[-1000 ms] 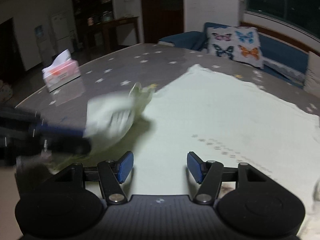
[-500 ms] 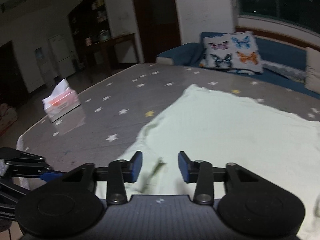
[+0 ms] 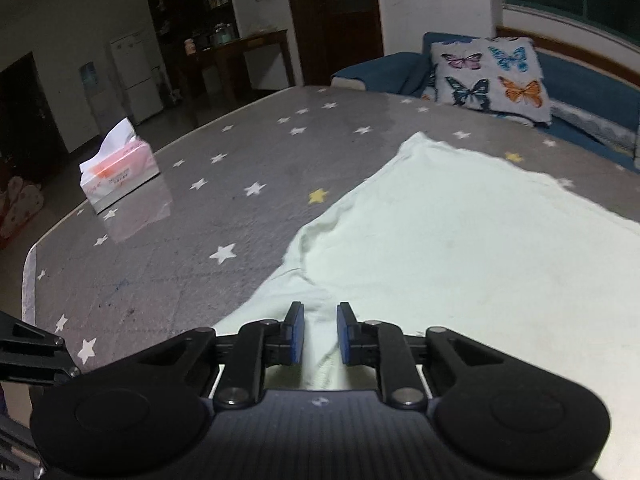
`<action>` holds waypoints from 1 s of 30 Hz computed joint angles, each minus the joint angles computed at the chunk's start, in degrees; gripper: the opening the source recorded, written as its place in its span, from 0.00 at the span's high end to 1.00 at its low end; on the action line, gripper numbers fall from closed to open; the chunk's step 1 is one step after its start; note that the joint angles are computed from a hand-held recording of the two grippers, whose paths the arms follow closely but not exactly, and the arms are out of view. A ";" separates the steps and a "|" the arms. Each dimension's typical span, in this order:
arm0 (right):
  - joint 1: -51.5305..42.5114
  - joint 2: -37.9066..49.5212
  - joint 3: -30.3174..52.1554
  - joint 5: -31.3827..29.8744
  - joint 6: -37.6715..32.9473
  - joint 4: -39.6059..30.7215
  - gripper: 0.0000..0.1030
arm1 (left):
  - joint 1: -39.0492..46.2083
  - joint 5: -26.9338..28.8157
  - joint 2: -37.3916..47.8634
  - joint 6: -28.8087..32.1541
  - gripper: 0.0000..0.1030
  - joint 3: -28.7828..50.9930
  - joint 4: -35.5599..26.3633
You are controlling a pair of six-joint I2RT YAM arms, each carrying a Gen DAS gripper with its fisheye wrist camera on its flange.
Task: Fold clothes
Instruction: 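Lay the folded side flat and open the left gripper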
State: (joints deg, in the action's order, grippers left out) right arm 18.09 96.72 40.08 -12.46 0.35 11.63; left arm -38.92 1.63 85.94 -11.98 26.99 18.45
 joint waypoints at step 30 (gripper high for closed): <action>-5.00 -41.97 -26.55 2.52 -1.14 -11.10 0.56 | -7.32 -5.90 5.62 2.41 0.45 7.97 -0.62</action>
